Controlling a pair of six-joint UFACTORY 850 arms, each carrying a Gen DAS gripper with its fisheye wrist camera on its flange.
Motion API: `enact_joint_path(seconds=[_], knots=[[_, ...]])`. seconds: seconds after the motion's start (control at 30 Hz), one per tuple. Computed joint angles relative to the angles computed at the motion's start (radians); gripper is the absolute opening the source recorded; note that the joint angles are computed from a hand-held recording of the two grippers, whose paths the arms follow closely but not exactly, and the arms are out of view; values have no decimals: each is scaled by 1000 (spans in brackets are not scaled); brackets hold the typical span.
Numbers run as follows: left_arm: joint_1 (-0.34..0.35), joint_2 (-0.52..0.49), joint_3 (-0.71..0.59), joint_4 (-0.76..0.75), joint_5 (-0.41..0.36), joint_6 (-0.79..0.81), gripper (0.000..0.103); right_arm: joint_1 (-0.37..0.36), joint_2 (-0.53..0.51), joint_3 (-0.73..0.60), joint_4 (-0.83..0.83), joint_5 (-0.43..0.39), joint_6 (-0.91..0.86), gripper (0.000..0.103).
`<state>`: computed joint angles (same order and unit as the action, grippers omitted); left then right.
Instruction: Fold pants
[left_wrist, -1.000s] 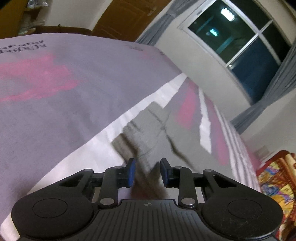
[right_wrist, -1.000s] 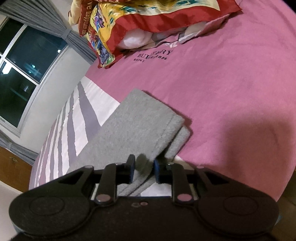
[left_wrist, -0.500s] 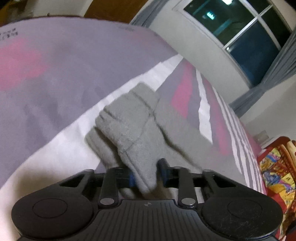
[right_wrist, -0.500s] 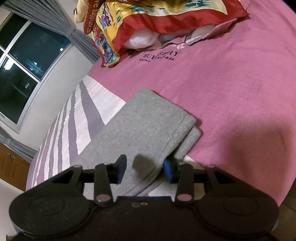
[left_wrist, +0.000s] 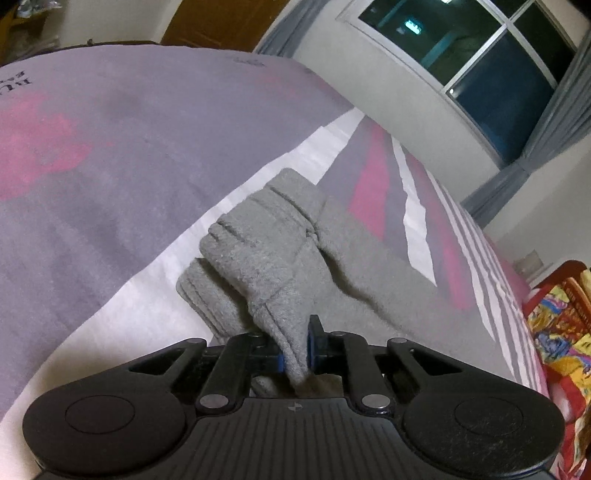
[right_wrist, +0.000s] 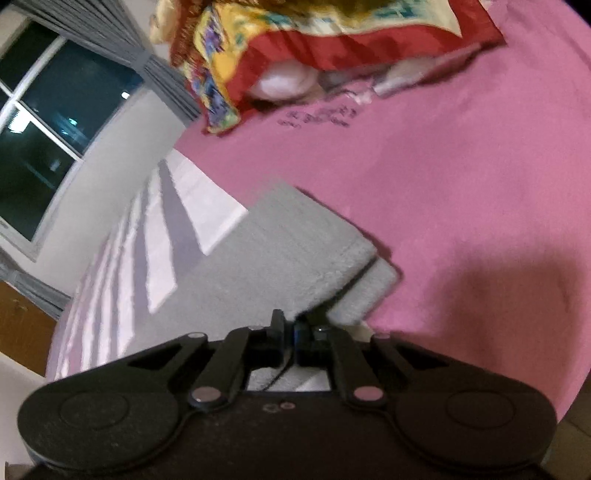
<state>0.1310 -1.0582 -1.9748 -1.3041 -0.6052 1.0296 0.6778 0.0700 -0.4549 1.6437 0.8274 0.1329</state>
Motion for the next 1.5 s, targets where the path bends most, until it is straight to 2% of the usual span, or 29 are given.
enact_joint_path(seconds=[0.1, 0.2, 0.27, 0.3, 0.33, 0.37, 0.4, 0.47, 0.5, 0.57, 0.63, 0.7, 0.73, 0.8, 0.83, 0.9, 1.0, 1.03, 1.1, 1.17, 1.2, 1.23, 1.3, 1.33, 1.37, 1.43, 1.47, 1.5], knots=[[-2, -5, -13, 40, -4, -38, 16, -26, -9, 10, 7, -60, 2, 3], [1, 4, -9, 76, -29, -71, 26, -15, 11, 20, 1, -56, 48, 4], [15, 40, 50, 46, -50, -6, 34, 32, 22, 13, 103, 19, 7, 15], [25, 70, 94, 30, -62, 29, 50, 69, 24, 1, 171, 84, -41, 15], [30, 106, 145, 30, -34, 53, 81, 94, 20, -16, 224, 130, -101, 21], [32, 154, 215, -6, 34, 119, 91, 112, 18, -34, 264, 164, -188, 19], [32, 185, 263, -76, 79, 210, 93, 116, 20, -43, 263, 169, -239, 19], [35, 231, 326, -196, 116, 347, 93, 113, 10, -71, 218, 162, -324, 18], [34, 241, 338, -241, 106, 403, 93, 102, -7, -101, 193, 147, -390, 18], [13, 249, 333, -289, 72, 509, 93, 60, -51, -167, 81, 56, -487, 18], [-26, 241, 302, -313, 36, 597, 93, 7, -150, -288, -16, -60, -589, 20], [-72, 211, 238, -256, 18, 585, 93, -40, -275, -435, -95, -183, -655, 20], [-99, 179, 181, -177, 18, 529, 93, -60, -338, -509, -137, -243, -664, 20], [-147, 123, 89, -69, 73, 438, 93, -86, -475, -672, -217, -358, -692, 20], [-158, 90, 39, -12, 67, 377, 93, -92, -538, -751, -218, -403, -739, 20], [-173, 18, -72, 123, 45, 212, 93, -104, -657, -914, -131, -494, -916, 20], [-197, -82, -214, 413, 41, -53, 93, -111, -798, -1101, 86, -576, -1230, 22], [-200, -112, -254, 473, 32, -102, 93, -116, -847, -1153, 176, -587, -1335, 26], [-206, -100, -240, 493, 36, -95, 92, -116, -925, -1245, 381, -537, -1544, 26], [-196, -53, -195, 369, 45, 12, 92, -122, -947, -1307, 480, -509, -1638, 29], [-191, -42, -192, 332, 50, 49, 92, -125, -947, -1321, 468, -520, -1622, 29], [-194, -40, -190, 336, 90, 45, 92, -127, -955, -1340, 431, -525, -1575, 30], [-201, -95, -272, 470, 111, -88, 93, -143, -987, -1387, 482, -562, -1576, 30], [-201, -139, -329, 548, 95, -158, 93, -157, -1009, -1407, 570, -590, -1625, 31], [-198, -172, -372, 584, 61, -192, 93, -167, -1017, -1405, 624, -603, -1653, 26], [-188, -155, -333, 541, 66, -142, 93, -185, -973, -1326, 606, -667, -1582, 22], [-187, -119, -275, 504, 88, -92, 93, -194, -925, -1250, 534, -717, -1484, 22], [-184, -86, -216, 455, 105, -34, 93, -195, -872, -1174, 436, -729, -1379, 25]])
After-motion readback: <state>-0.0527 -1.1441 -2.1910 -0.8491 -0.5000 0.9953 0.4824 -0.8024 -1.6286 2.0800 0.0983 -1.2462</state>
